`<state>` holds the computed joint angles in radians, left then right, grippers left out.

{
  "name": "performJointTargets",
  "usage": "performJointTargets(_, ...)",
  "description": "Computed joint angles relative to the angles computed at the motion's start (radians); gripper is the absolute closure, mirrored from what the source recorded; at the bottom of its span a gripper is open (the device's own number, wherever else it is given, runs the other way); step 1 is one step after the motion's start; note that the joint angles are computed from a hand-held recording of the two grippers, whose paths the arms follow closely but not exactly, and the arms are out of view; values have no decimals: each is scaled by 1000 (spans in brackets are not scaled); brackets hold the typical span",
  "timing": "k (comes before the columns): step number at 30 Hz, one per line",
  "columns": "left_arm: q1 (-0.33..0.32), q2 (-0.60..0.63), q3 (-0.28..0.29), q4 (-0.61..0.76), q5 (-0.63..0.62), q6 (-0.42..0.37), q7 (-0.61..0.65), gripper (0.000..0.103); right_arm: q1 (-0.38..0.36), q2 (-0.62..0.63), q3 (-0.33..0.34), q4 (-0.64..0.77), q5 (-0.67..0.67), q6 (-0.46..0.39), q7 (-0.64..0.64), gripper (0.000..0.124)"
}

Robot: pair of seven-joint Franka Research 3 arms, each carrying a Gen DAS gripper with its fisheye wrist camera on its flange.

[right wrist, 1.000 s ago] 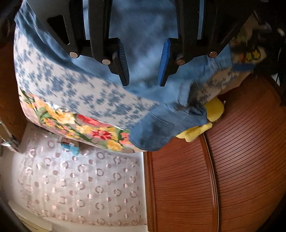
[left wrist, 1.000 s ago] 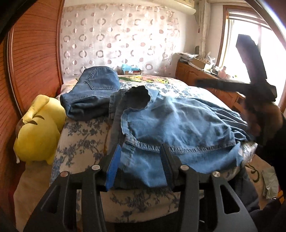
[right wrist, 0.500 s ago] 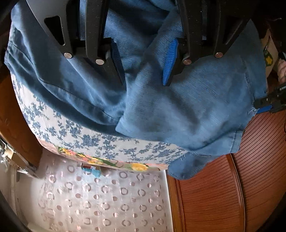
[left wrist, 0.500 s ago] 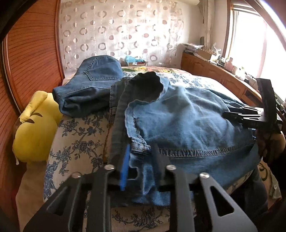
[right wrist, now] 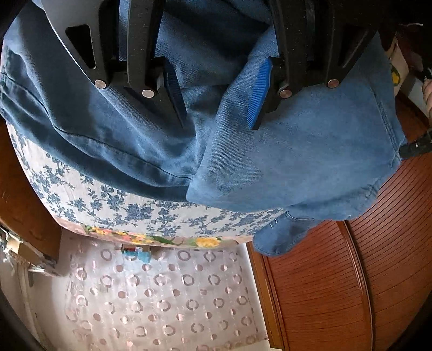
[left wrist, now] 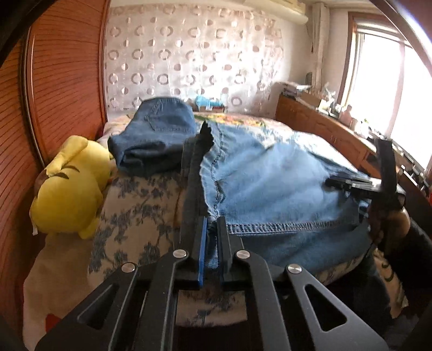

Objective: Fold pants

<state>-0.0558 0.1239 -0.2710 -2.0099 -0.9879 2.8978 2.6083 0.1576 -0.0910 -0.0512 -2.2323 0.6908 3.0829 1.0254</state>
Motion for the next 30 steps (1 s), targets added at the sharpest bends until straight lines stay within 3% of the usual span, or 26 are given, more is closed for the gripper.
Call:
performJointTargets(5, -7, 22, 5, 4, 90, 2, -88, 92, -2, 2, -2, 3, 0, -26, 2, 75)
performJointTargets(8, -4, 31, -3, 4, 155, 28, -147, 77, -9, 0, 7, -1, -25, -16, 27, 75)
performJointTargets(10, 12, 31, -23, 9, 139, 26, -129, 61, -12, -2, 10, -8, -44, -6, 42, 75)
performJointTargets(15, 30, 30, -48, 24, 64, 28, -66, 34, -9, -9, 11, -27, -83, 16, 71, 75)
performJointTargets(19, 21, 48, -55, 58, 49, 63, -50, 33, 2, -9, 2, -27, -68, 18, 58, 75)
performJointTargets(22, 35, 77, -71, 115, 40, 40, -34, 33, 5, -7, 3, -28, -67, 26, 58, 75)
performJointTargets(24, 22, 111, -56, 164, 111, 24, -95, 35, 10, -7, 3, -30, -63, 35, 53, 75)
performJointTargets(26, 24, 139, -54, 206, 180, -2, -159, 45, 19, -5, -3, -30, -45, 43, 35, 75)
performJointTargets(30, 37, 198, -73, 282, 276, -24, -233, 47, 32, -7, -8, -39, -20, 70, 12, 75)
